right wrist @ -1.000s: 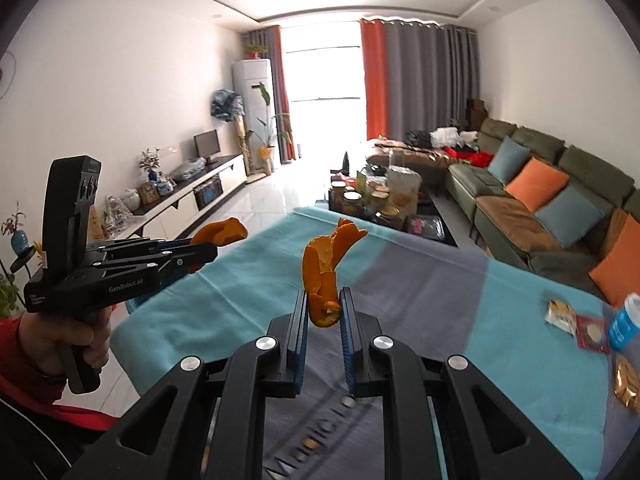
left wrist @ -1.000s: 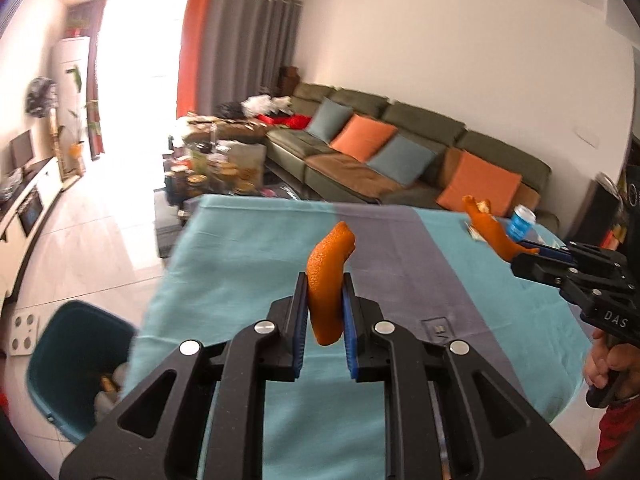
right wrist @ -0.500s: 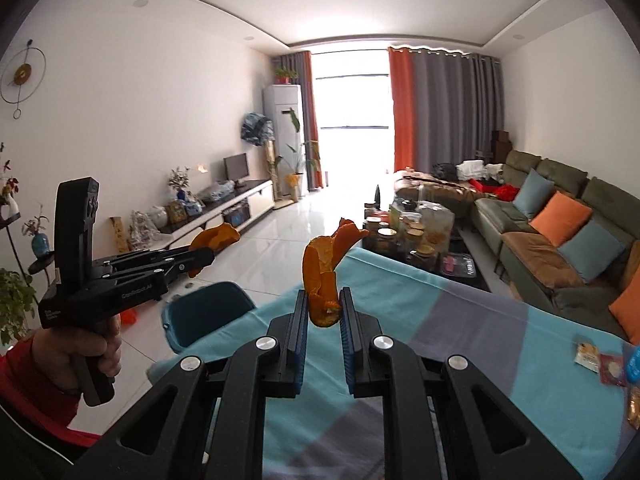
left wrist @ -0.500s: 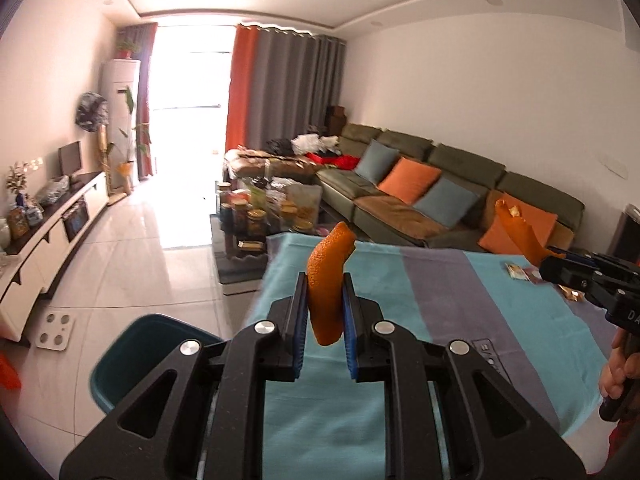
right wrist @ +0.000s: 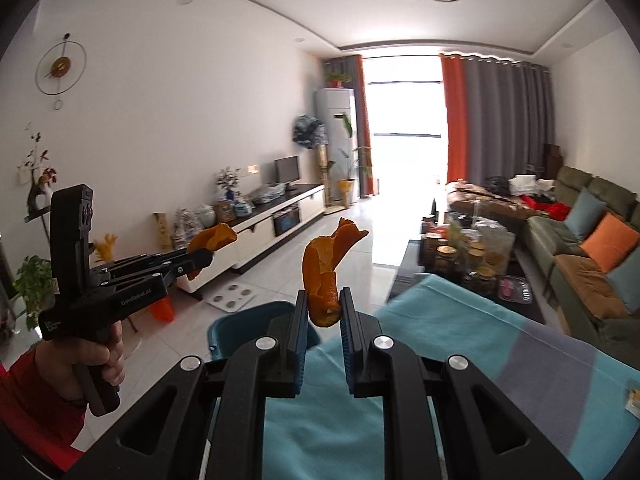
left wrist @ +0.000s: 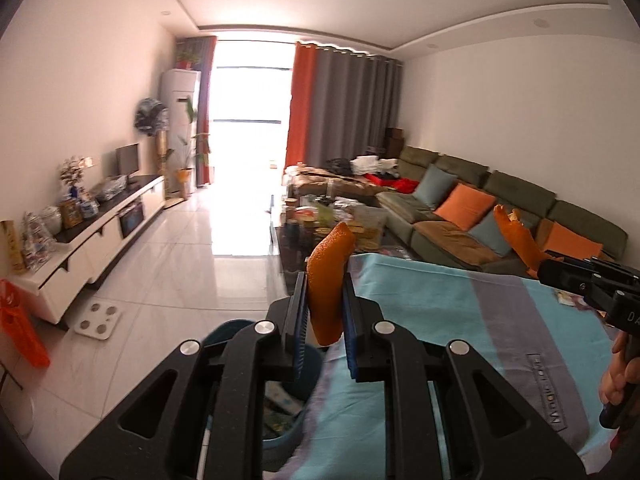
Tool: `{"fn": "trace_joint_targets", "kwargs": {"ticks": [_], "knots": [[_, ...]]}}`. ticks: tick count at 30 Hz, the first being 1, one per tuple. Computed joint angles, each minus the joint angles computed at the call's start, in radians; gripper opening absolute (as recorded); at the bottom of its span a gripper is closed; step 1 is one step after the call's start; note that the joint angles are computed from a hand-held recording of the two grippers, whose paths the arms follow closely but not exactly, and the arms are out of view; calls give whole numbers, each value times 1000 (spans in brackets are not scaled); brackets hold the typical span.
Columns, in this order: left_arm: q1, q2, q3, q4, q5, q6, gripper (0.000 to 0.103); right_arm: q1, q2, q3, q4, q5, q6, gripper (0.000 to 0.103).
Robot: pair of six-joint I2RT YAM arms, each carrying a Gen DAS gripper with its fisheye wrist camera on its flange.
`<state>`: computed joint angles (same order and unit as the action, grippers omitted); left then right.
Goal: Collect trash
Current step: 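Carry both orange peel pieces to the teal bin and open both tools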
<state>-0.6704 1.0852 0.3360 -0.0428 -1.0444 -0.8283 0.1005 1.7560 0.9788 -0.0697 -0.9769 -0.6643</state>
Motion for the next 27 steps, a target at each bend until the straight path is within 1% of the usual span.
{"fn": "trace_joint_targets", "kwargs": {"ticks": [4,7,8,9,11,12,13,14,15,16,17,19,24,25,26,27], "knots": [[-10,-107,-26,-211,-27,-132,16,69,33,23,-4,21,9,14],[-12,-196,-57,-341,-29,-218,16,123,51,33,-11,51,9,14],[-2,-215,-73,-343,-22,-216,16,141,58,34,-6,64,13,14],[27,-241,-93,-317,1,-185,16,158,69,46,-12,80,14,14],[58,-262,-121,-322,28,-189,16,200,104,69,-15,123,13,14],[79,-272,-143,-301,51,-177,16,213,113,75,-18,138,14,14],[136,-296,-177,-242,97,-118,16,237,134,92,-27,159,16,14],[173,-303,-199,-206,130,-91,16,258,152,103,-20,178,26,14],[209,-285,-216,-144,160,-58,16,271,162,114,-26,191,27,14],[238,-284,-234,-120,182,-46,16,287,180,125,-26,209,28,14],[279,-232,-243,-32,220,-6,16,302,196,135,-25,221,31,14],[340,-112,-254,129,276,38,16,338,220,153,-23,253,50,13],[464,120,-280,419,394,116,16,393,270,205,-47,291,63,12],[491,183,-284,495,423,135,16,411,291,225,-58,311,65,12],[524,280,-288,605,450,157,16,423,312,253,-78,324,57,9],[560,360,-268,656,488,167,16,437,333,279,-89,340,48,8]]}}
